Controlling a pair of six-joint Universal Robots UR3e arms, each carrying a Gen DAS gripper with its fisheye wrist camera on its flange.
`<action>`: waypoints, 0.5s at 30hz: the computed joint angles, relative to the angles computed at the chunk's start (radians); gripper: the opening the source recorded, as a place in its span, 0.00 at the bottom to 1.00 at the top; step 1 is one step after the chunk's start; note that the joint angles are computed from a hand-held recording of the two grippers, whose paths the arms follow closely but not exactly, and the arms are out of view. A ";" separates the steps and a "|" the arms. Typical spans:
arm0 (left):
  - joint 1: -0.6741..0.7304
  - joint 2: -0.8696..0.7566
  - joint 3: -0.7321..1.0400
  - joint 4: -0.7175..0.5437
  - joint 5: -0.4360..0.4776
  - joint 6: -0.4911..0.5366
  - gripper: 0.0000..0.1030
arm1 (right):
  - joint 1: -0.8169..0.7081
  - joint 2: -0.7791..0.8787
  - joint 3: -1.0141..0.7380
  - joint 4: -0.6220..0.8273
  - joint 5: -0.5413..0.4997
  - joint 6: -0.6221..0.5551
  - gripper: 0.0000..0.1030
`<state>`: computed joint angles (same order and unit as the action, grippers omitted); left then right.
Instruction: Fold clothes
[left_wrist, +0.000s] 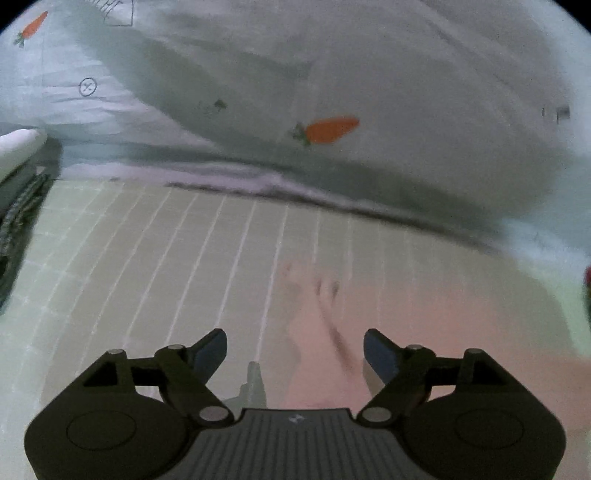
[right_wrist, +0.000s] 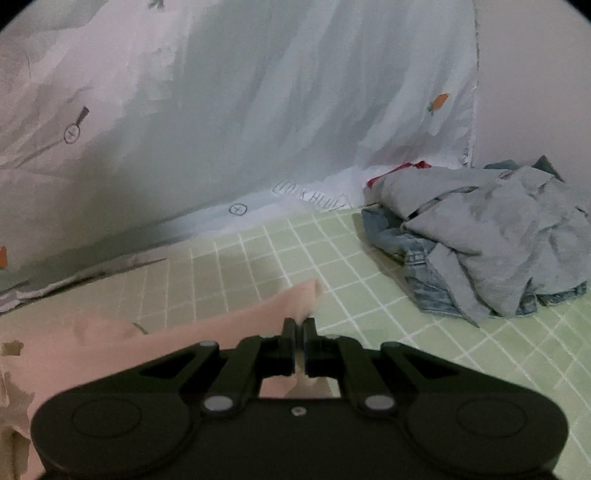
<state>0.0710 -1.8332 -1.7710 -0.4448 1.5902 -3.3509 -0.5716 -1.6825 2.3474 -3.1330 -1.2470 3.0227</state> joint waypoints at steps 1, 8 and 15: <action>-0.008 0.005 -0.010 -0.007 0.016 0.002 0.79 | -0.012 -0.024 0.016 0.003 0.007 0.001 0.04; -0.045 -0.098 0.053 -0.044 0.066 -0.002 0.78 | -0.084 -0.126 0.059 0.053 0.033 -0.008 0.04; -0.063 -0.159 0.076 -0.025 0.108 0.000 0.81 | -0.101 -0.093 0.084 0.094 -0.035 -0.056 0.04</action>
